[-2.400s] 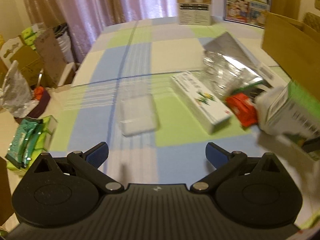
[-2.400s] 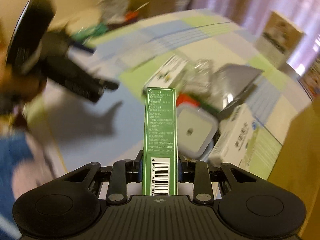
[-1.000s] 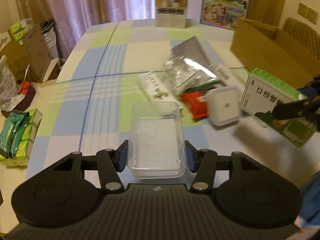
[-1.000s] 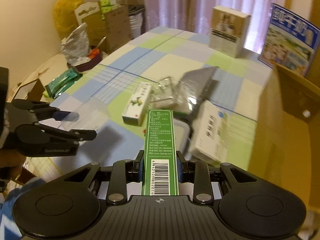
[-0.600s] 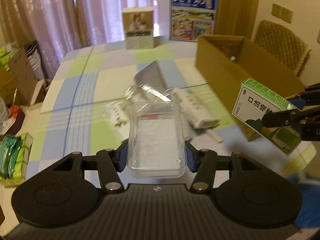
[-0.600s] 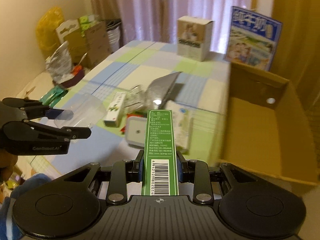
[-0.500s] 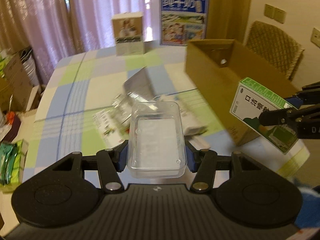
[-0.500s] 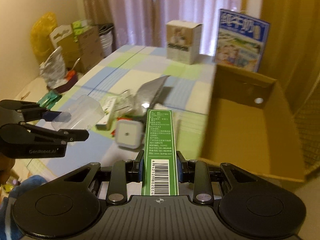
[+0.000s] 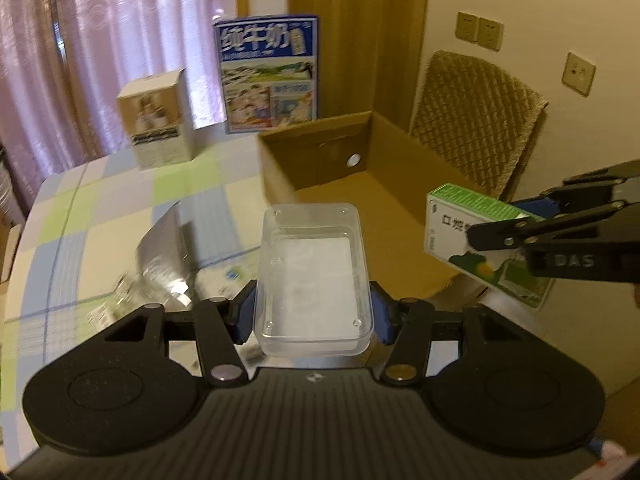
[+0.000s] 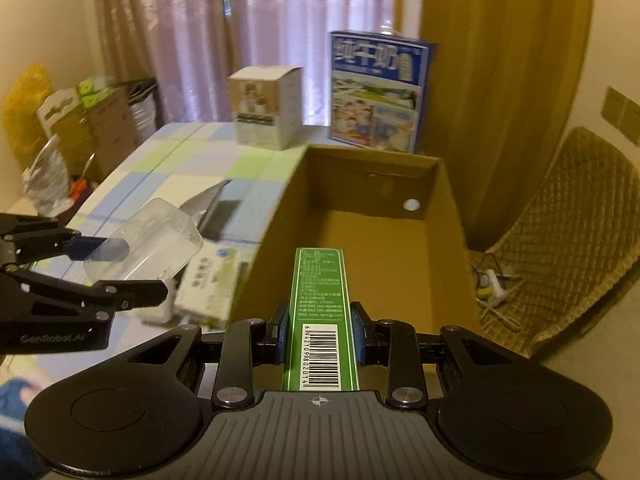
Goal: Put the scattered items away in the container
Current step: 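Carry the green box with the right tool while the left tool grasps the clear plastic tray, then release the green box from the right tool while the left tool releases the tray inside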
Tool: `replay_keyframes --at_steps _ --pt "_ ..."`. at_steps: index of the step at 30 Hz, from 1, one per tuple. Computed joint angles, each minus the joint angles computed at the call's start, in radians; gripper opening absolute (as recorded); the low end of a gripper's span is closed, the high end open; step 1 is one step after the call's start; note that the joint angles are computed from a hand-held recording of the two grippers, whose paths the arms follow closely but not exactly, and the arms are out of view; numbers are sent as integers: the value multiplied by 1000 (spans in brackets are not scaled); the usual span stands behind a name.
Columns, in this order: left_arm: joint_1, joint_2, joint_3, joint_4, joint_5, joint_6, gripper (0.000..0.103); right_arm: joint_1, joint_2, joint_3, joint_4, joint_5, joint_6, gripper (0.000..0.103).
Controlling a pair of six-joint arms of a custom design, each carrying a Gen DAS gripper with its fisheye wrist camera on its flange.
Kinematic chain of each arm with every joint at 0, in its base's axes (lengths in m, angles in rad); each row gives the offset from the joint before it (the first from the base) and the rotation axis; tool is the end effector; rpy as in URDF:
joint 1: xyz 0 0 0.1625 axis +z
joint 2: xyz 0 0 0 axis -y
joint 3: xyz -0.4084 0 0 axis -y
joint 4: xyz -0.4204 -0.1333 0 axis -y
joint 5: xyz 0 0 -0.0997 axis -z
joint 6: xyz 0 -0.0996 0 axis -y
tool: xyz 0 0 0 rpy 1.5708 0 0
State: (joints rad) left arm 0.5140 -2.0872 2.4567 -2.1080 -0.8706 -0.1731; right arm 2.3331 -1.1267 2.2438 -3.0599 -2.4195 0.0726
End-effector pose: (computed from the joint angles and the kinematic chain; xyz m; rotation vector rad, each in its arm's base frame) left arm -0.1654 -0.3201 0.3074 1.0277 2.3570 -0.7179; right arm 0.3714 -0.3042 0.1283 0.6130 -2.3039 0.8438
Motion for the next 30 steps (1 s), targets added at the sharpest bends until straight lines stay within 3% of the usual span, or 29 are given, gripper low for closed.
replay_keyframes --at_steps 8,14,16,20,30 --pt "73 289 -66 -301 -64 131 51 -97 -22 -22 -82 2 -54 27" --pt "133 427 -70 -428 -132 160 51 -163 -22 -21 -106 13 -62 27" --pt "145 457 -72 -439 -142 162 58 -176 -21 -19 -113 17 -69 27" --pt "151 460 -63 -460 -140 176 66 -190 -18 -14 -126 28 -79 27" --pt "131 337 -32 -382 -75 160 69 -183 51 -57 -141 38 -121 28"
